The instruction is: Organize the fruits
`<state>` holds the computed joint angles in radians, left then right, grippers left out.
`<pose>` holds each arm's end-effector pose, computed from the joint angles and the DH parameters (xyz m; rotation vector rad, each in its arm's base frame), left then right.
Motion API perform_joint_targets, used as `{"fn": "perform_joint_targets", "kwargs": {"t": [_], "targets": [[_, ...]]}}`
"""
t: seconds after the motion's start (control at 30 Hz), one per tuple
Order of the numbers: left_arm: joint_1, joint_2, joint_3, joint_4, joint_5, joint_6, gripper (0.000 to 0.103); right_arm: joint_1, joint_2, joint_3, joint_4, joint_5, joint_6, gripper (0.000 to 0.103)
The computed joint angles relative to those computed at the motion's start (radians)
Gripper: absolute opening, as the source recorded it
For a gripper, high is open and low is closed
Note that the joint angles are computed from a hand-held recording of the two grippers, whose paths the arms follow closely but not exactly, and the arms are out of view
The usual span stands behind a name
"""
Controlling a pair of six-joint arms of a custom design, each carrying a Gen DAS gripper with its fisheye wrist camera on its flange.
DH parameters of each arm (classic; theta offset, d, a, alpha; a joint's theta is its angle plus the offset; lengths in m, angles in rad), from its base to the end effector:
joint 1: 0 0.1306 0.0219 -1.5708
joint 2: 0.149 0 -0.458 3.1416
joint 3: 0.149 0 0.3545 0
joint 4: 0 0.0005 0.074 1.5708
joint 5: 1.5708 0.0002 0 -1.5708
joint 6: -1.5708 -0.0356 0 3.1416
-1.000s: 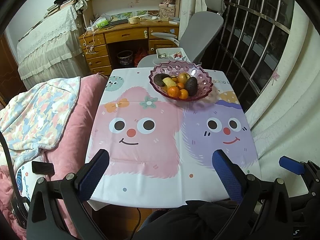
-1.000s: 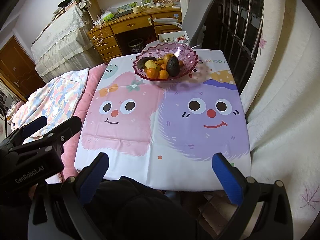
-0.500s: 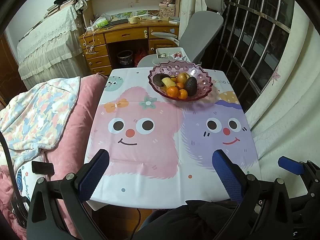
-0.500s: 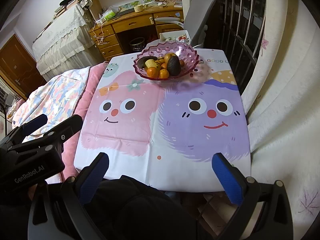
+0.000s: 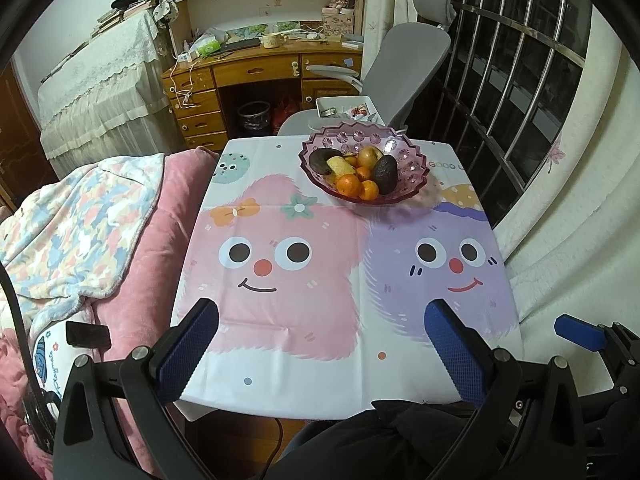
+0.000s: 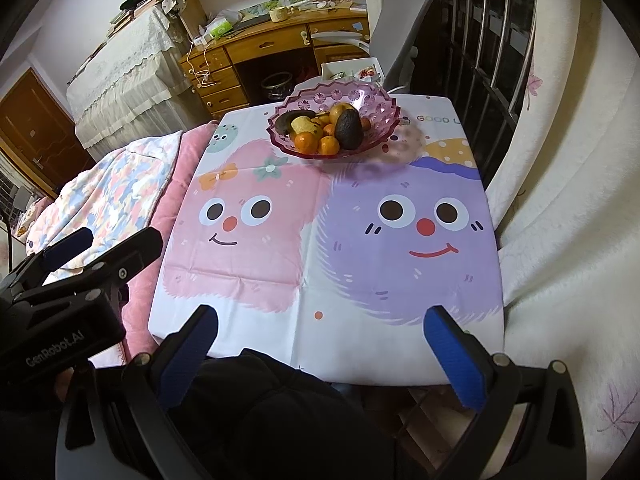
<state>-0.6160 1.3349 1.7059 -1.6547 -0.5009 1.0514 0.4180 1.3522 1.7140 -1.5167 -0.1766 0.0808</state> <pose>0.2888 -0.1841 0.6144 -0.6498 2.4963 0.1673 0.3317 0.1536 0.6131 -0.7263 2.6443 0.3363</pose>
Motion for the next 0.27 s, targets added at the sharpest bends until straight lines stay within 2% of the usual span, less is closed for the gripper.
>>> {"fn": "perform_joint_targets", "kwargs": {"t": [0.27], "targets": [[-0.002, 0.002, -0.002, -0.001, -0.010, 0.009, 0.102, 0.010, -0.009, -0.015, 0.001, -0.005, 0.003, 0.103]]}}
